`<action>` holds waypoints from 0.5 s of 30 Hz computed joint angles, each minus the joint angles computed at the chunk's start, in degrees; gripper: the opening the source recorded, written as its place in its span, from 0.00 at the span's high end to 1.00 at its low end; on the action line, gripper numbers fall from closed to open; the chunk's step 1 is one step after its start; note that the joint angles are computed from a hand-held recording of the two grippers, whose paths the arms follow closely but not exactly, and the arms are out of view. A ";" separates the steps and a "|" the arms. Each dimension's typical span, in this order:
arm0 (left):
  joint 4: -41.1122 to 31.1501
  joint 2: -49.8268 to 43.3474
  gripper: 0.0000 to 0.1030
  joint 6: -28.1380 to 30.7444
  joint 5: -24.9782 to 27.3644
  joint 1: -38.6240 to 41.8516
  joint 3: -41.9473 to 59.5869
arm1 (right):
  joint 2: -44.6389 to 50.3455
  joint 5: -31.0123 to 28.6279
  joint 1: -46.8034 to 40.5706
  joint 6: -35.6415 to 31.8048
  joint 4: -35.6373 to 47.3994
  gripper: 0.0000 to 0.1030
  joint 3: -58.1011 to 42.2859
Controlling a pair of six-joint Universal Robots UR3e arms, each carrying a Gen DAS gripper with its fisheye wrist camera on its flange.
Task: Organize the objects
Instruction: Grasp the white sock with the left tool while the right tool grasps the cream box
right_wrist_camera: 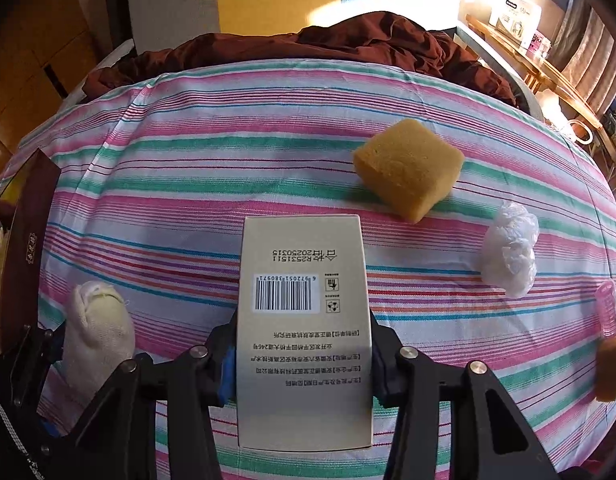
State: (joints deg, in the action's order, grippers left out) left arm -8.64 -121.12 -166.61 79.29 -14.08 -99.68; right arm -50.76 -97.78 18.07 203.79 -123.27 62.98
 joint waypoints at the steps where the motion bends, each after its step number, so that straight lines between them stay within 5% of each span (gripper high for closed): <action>1: -0.15 0.06 0.50 0.00 0.10 0.04 0.00 | -0.02 0.00 -0.03 -0.08 -0.10 0.52 0.07; 15: -4.95 11.49 0.51 -2.05 0.16 2.64 -5.97 | 1.70 -0.86 0.67 -1.03 0.09 0.52 -2.03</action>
State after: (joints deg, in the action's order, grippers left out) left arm -13.60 -109.64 -168.66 79.44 -11.44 -105.64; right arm -49.06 -98.64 18.74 202.77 -123.18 60.95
